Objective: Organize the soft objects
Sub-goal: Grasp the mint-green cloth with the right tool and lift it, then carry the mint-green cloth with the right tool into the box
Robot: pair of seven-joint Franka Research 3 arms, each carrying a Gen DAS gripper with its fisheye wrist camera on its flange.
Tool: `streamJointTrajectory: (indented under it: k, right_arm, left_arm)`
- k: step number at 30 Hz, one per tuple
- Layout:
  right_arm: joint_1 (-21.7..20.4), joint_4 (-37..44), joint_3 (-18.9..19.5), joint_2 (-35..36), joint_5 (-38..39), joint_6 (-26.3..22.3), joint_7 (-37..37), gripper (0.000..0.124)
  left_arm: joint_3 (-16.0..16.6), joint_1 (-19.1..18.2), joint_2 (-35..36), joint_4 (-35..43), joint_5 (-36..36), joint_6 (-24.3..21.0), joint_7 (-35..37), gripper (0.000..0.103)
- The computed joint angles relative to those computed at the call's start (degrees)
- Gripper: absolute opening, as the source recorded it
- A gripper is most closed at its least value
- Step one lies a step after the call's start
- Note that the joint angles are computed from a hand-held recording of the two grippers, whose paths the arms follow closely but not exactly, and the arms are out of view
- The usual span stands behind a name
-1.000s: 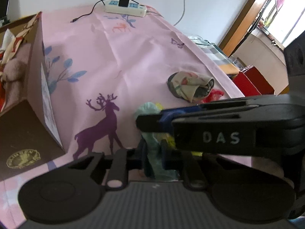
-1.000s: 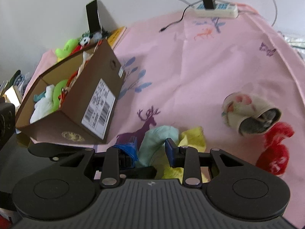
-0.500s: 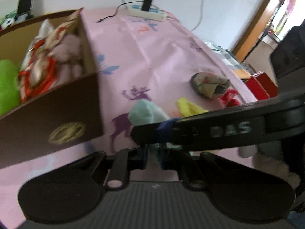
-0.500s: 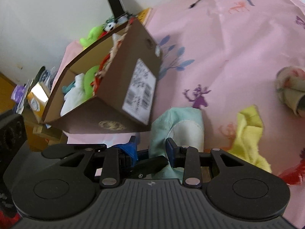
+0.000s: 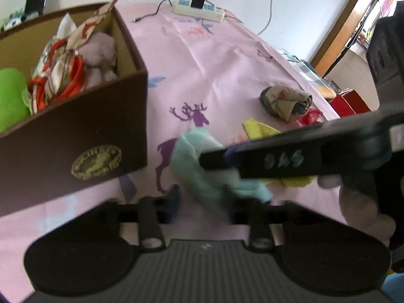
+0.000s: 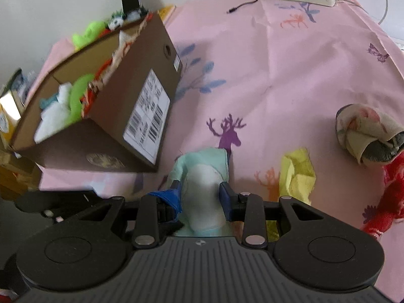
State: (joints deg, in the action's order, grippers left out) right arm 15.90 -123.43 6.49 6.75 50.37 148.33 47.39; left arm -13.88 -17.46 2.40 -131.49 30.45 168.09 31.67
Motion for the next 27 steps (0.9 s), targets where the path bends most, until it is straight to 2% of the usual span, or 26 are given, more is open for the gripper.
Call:
streamJointTrajectory:
  k: [2, 7, 10, 13, 21, 27]
  right_arm:
    - [0.43, -0.25, 0.07, 0.34, -1.17, 1.07, 1.21, 0.017]
    - [0.63, -0.29, 0.12, 0.4, -3.04, 0.96, 3.71, 0.017]
    - [0.13, 0.51, -0.02, 0.63, -2.65, -1.47, 4.26, 0.014]
    - [-0.59, 1.1, -0.13, 0.74, -0.66, -4.36, 4.44, 0.011]
    - [-2.8, 1.07, -1.15, -0.14, 7.65, -11.24, 5.05, 0.007]
    - [-3.75, -0.88, -2.31, -3.06, 13.26, -15.02, 3.86, 0.007]
  left_arm:
    - [0.22, -0.11, 0.36, 0.57, 2.37, -0.09, -0.7, 0.048]
    - [0.12, -0.2, 2.09, 1.9, 0.8, -0.22, 2.07, 0.048]
    - [0.25, -0.52, 2.67, 2.14, 0.48, 0.33, 3.02, 0.048]
    - [0.29, -0.61, 2.94, 2.0, -0.09, 1.38, 4.31, 0.038]
    - [0.91, -0.96, 0.72, -0.03, 3.07, 3.8, 3.49, 0.033]
    - [-0.08, -0.59, -2.39, -1.07, 6.22, 3.69, 4.0, 0.032]
